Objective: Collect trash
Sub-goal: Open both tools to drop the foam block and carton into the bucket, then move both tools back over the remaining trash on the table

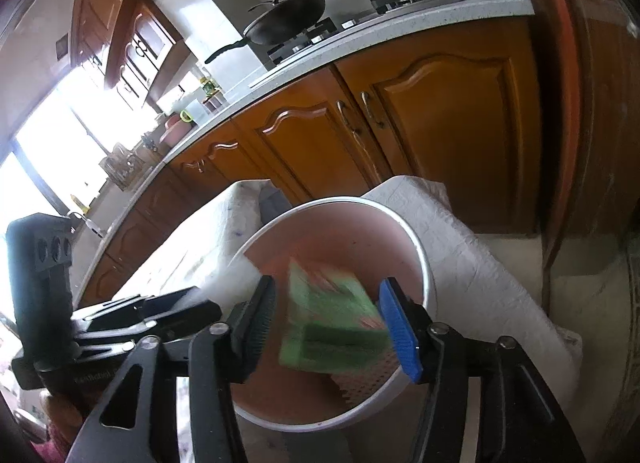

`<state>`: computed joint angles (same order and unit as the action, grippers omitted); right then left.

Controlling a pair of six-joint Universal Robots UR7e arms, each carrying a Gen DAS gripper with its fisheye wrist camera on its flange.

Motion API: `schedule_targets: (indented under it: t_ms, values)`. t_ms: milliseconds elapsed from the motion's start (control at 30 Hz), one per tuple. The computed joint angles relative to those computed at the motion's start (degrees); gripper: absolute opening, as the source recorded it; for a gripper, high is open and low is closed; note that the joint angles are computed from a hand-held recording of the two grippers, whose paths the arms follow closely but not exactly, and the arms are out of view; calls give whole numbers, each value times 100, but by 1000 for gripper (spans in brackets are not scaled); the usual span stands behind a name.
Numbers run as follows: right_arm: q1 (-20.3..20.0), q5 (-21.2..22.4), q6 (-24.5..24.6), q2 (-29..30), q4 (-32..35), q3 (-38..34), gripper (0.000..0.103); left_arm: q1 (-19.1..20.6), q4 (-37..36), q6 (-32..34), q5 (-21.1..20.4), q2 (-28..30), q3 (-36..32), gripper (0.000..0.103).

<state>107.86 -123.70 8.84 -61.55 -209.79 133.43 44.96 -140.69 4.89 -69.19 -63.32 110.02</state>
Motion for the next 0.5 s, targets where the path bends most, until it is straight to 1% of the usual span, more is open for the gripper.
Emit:
schedule_targets:
  t_ms: [33, 100, 267, 333, 367, 433, 500]
  values:
    - [14, -40, -5, 7, -32, -2, 62, -1, -18, -7, 10, -19, 16, 59]
    - [54, -100, -34, 25, -128, 12, 65, 10, -24, -24, -18, -74, 43, 59]
    - [175, -191, 37, 17, -377, 105, 69, 38, -74, -102, -35, -271, 159, 60]
    - [235, -217, 73, 45, -513, 133, 78, 30, -139, -124, 35, -363, 239, 61]
    - [266, -229, 76, 70, -596, 141, 80, 33, -177, -147, 61, -438, 296, 62]
    - [359, -279, 84, 146, -795, 156, 88, 55, -250, -201, 74, -600, 415, 64]
    - [440, -268, 117, 219, -994, 176, 90, 67, -347, -286, 132, -792, 561, 64]
